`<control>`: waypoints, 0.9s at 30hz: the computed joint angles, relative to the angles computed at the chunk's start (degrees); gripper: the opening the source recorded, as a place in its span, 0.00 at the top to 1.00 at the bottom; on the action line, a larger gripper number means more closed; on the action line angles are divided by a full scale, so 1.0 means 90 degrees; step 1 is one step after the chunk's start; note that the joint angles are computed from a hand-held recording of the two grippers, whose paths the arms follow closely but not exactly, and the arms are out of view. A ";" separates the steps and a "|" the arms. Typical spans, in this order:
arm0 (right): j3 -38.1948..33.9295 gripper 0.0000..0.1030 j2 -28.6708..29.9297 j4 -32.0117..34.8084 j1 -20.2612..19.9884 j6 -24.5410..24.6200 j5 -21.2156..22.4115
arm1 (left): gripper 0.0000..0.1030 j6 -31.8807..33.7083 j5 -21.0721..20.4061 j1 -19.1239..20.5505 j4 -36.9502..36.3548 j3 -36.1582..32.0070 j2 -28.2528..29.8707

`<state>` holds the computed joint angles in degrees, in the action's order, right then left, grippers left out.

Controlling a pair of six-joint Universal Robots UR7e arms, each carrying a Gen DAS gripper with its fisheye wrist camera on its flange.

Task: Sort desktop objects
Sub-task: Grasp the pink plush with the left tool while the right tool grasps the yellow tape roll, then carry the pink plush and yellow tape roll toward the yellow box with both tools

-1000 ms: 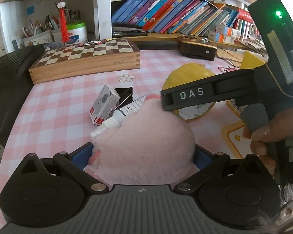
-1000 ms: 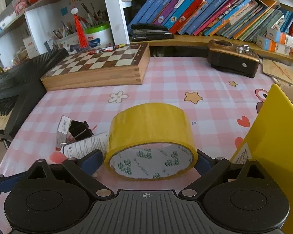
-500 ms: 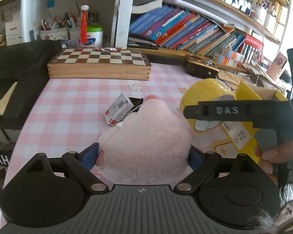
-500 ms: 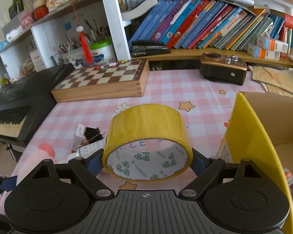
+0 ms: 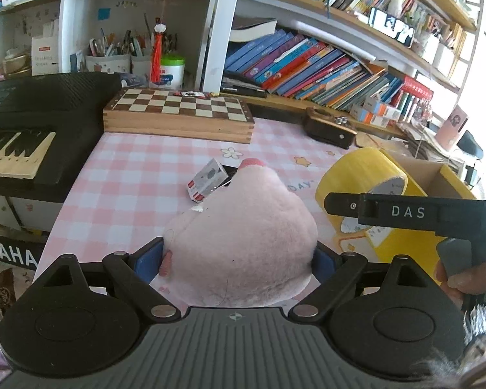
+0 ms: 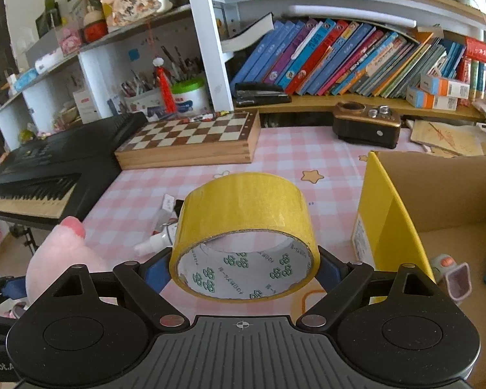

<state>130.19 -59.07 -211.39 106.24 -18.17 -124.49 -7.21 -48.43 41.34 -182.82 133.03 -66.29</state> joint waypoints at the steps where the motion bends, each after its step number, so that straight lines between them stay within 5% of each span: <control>1: 0.0060 0.12 -0.0039 -0.0034 0.0041 0.0005 -0.0012 | 0.14 -0.0026 -0.0007 -0.0053 0.0005 0.0065 -0.0075; 27: 0.1725 0.12 -0.1218 0.0096 0.1203 0.1155 -0.0890 | 0.13 -0.0967 -0.0206 -0.1285 0.0743 0.1446 -0.1668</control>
<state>145.71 -70.04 -210.52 117.07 -7.78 -132.50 -15.92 -50.28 29.77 -176.13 146.04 -81.30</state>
